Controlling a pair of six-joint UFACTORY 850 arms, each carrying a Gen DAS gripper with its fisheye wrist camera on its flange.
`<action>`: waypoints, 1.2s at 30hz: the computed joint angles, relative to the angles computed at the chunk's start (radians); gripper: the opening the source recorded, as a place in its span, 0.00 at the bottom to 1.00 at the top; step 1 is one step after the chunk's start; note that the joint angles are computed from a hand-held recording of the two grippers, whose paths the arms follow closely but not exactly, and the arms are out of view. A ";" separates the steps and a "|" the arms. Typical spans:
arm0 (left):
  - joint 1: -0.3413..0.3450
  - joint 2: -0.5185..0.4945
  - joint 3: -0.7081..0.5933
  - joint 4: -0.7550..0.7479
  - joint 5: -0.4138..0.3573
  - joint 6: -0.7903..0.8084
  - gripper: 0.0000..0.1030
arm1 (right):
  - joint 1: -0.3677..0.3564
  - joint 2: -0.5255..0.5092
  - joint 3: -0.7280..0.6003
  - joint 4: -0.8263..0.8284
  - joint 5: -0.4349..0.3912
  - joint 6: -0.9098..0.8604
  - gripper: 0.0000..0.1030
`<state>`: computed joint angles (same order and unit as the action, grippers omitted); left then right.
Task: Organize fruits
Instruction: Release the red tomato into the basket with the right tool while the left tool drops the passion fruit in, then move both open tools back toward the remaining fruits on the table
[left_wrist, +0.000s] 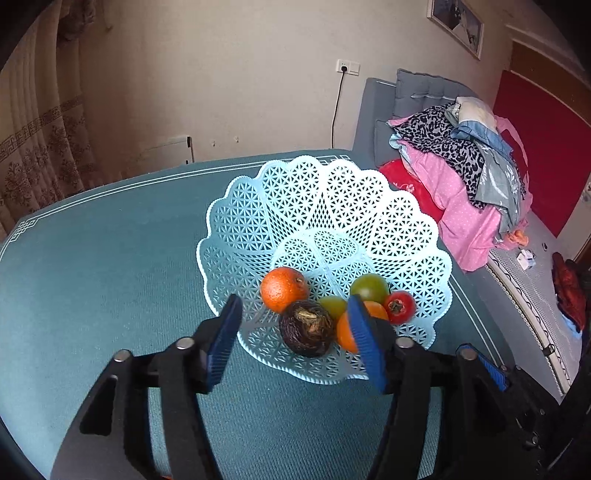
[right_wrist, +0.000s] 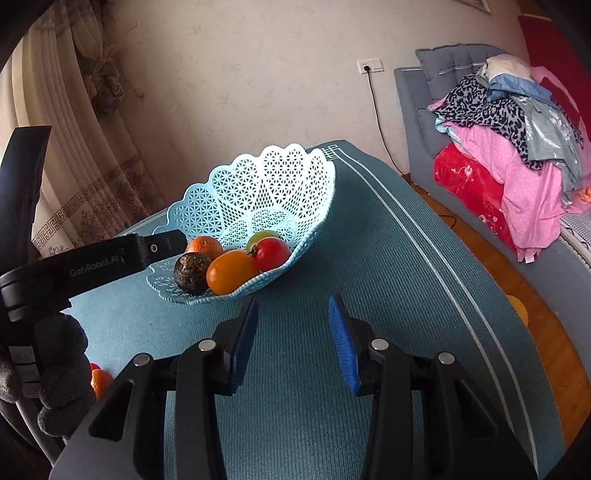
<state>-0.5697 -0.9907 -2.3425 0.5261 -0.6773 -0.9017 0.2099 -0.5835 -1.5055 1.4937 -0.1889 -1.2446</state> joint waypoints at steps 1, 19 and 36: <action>-0.001 0.016 0.027 0.023 0.009 -0.024 0.66 | 0.001 -0.001 0.000 0.002 0.001 -0.004 0.39; 0.005 0.226 0.338 0.228 0.016 -0.283 0.81 | 0.021 0.024 0.036 -0.047 0.010 -0.005 0.39; 0.011 0.452 0.697 0.389 -0.026 -0.543 0.83 | 0.054 0.062 0.089 -0.156 -0.016 0.059 0.39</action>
